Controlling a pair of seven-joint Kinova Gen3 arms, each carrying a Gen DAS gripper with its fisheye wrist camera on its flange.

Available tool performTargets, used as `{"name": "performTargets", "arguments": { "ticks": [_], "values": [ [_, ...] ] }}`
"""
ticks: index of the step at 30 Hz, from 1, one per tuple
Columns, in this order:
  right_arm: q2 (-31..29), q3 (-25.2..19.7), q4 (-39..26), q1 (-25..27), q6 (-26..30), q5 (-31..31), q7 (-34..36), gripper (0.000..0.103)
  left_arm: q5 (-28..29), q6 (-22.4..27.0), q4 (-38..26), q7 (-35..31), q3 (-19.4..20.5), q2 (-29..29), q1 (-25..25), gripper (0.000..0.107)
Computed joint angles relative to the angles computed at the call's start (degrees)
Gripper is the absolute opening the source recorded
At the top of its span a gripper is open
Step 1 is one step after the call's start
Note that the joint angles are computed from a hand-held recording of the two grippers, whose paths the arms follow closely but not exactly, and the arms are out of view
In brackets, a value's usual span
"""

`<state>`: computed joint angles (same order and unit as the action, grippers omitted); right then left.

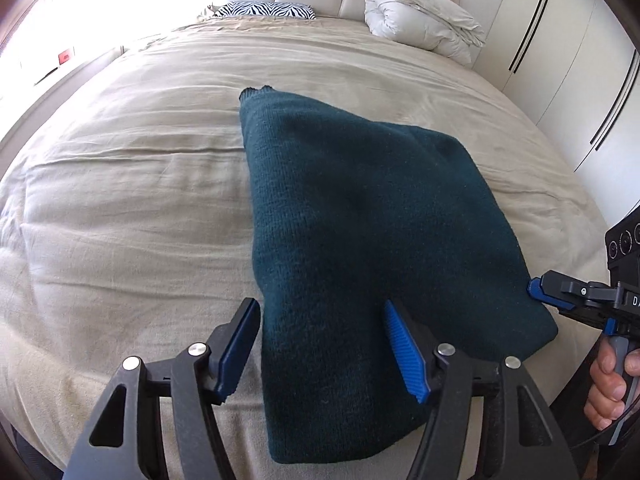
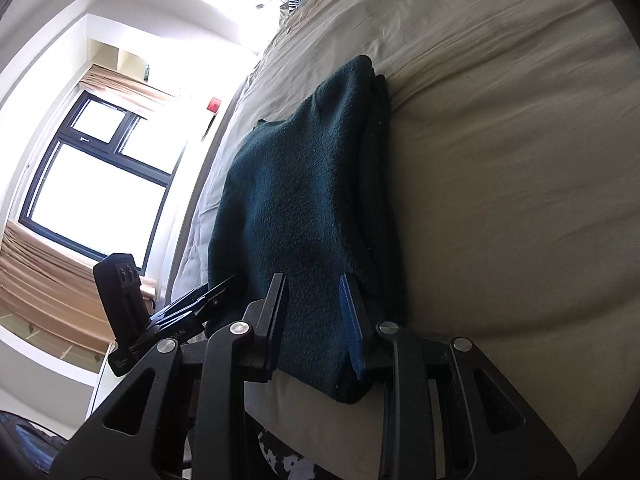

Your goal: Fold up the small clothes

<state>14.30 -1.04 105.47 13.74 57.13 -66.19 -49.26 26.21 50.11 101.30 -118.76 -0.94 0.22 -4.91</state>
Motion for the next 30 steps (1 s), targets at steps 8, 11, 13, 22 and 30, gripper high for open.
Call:
{"name": "performTargets", "arguments": {
  "ticks": [8, 11, 13, 22, 30],
  "values": [
    [-15.2, -18.65, 4.06, 15.72, -15.73, 7.98, -5.85, 0.06, 13.9, -17.72, 9.84, -13.7, -0.49, -14.96, -3.47, 0.103],
    [-23.05, -24.81, 5.86, 22.7, -22.72, 5.68, -3.05, 0.083, 20.29, -24.71, 12.06, -20.69, 2.53, -19.77, -6.9, 0.103],
    [-26.87, -26.28, 6.42, 22.99, -27.38, 4.1, -0.96, 0.087, 22.81, -29.37, 13.2, -22.92, 6.26, -22.73, -10.72, 0.103],
    [-36.8, -33.2, 3.22, 26.6, -40.2, 19.84, -16.57, 0.103, 8.98, -39.73, 11.24, -9.26, 7.17, -28.28, -8.7, 0.103],
    [-37.5, -35.83, -1.94, 26.47, -35.72, 37.53, -29.46, 0.103, -7.04, -23.78, 3.67, 7.9, 10.83, -22.79, -12.62, 0.103]
  ]
}}
